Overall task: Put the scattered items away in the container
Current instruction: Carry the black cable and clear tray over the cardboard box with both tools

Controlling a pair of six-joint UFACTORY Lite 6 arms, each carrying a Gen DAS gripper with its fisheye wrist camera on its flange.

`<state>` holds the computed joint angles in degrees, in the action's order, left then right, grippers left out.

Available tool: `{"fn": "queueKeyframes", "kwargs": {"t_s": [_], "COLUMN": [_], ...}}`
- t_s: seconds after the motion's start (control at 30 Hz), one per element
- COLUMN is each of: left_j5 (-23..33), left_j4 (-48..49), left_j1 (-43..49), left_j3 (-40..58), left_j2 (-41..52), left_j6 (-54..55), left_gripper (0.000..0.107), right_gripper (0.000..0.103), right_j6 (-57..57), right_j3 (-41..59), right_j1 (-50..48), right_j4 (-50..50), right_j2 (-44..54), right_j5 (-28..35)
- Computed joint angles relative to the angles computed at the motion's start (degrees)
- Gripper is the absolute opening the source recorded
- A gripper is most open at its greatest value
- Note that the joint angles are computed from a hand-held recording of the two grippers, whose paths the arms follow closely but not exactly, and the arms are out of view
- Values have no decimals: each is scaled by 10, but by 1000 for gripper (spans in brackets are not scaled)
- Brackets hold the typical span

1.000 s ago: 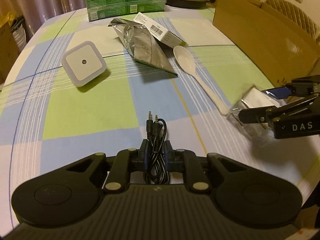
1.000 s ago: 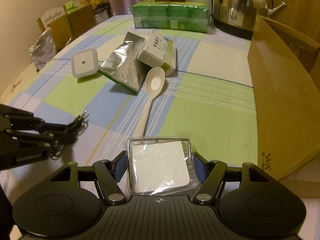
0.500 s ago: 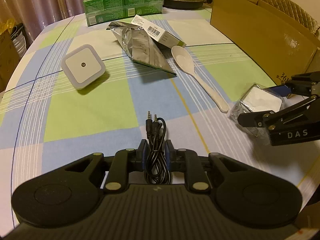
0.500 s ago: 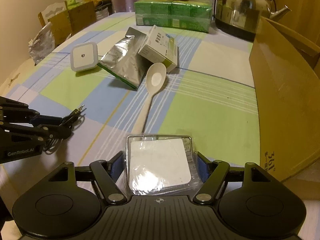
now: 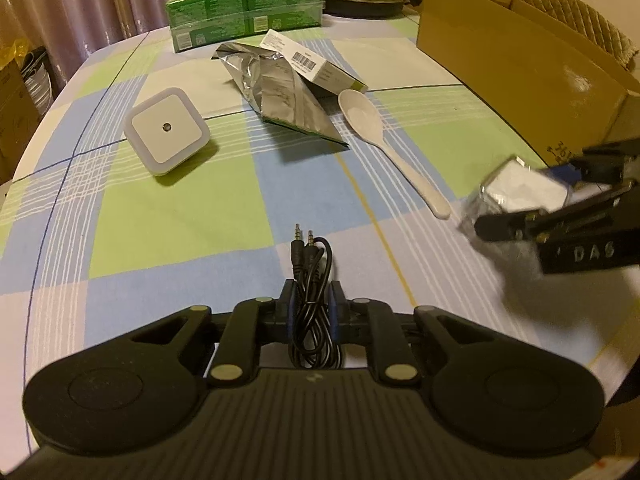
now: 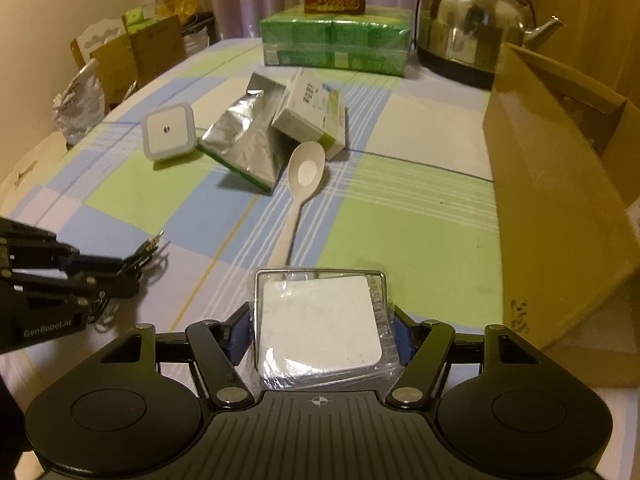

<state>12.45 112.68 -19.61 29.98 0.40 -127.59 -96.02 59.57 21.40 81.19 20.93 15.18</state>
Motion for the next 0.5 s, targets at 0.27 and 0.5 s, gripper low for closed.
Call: {"fn": "queueKeyframes", "kwargs": {"t_s": [0.27, 0.5], "left_j5": [18, 73], "left_j4": [-221, -424], "left_j1": [-49, -120], "left_j3": [-47, -67], "left_j2": [-89, -176], "left_j6": [177, 333], "left_gripper": [12, 12], "right_gripper": [64, 64], "right_j6": [20, 62], "right_j3": [-84, -150], "right_j1": [-9, -23], "right_j4": [-11, -46], "right_j2": [-101, -203], "right_j5": [5, 18]}}
